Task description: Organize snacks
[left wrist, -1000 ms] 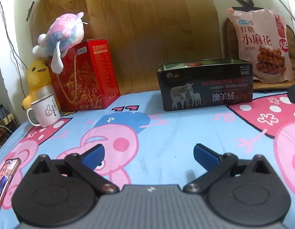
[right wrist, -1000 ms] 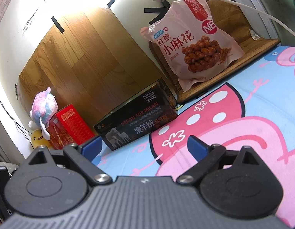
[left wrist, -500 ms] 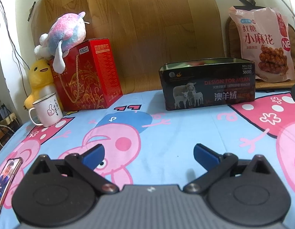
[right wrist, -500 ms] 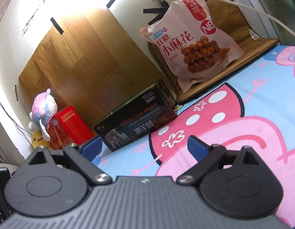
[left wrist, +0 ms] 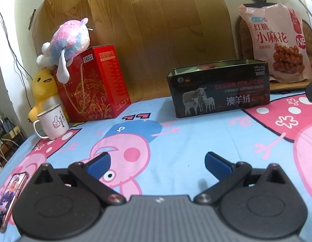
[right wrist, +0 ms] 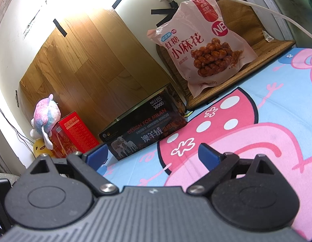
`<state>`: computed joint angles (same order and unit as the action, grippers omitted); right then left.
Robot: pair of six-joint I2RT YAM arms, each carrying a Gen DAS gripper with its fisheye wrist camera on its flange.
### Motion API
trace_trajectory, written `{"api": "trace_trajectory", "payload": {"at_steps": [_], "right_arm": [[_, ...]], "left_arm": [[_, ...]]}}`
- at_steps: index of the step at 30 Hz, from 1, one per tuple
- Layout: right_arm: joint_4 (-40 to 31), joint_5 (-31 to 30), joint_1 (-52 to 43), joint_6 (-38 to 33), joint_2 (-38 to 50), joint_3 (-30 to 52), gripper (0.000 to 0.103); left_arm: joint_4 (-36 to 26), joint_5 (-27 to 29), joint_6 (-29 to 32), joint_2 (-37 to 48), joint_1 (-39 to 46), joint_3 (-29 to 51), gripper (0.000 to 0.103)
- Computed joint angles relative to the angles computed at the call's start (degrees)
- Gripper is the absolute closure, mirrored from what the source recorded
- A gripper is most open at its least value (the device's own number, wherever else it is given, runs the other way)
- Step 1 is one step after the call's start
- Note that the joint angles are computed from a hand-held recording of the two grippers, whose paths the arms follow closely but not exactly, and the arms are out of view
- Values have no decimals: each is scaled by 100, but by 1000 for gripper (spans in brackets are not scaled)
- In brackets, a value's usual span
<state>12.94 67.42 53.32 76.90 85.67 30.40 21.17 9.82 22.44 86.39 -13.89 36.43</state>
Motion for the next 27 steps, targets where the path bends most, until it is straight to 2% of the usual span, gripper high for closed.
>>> {"api": "trace_trajectory", "payload": {"at_steps": [18, 22, 27], "right_arm": [[25, -10, -4, -13, -6, -13, 5], [3, 2, 1, 9, -3, -4, 5], [-689, 343, 141, 161, 170, 348, 5]], "left_arm": [[-298, -61, -106, 52, 19, 185, 0], [-522, 320, -178, 52, 170, 290, 0], [-631, 1048, -546, 90, 529, 388, 0]]}}
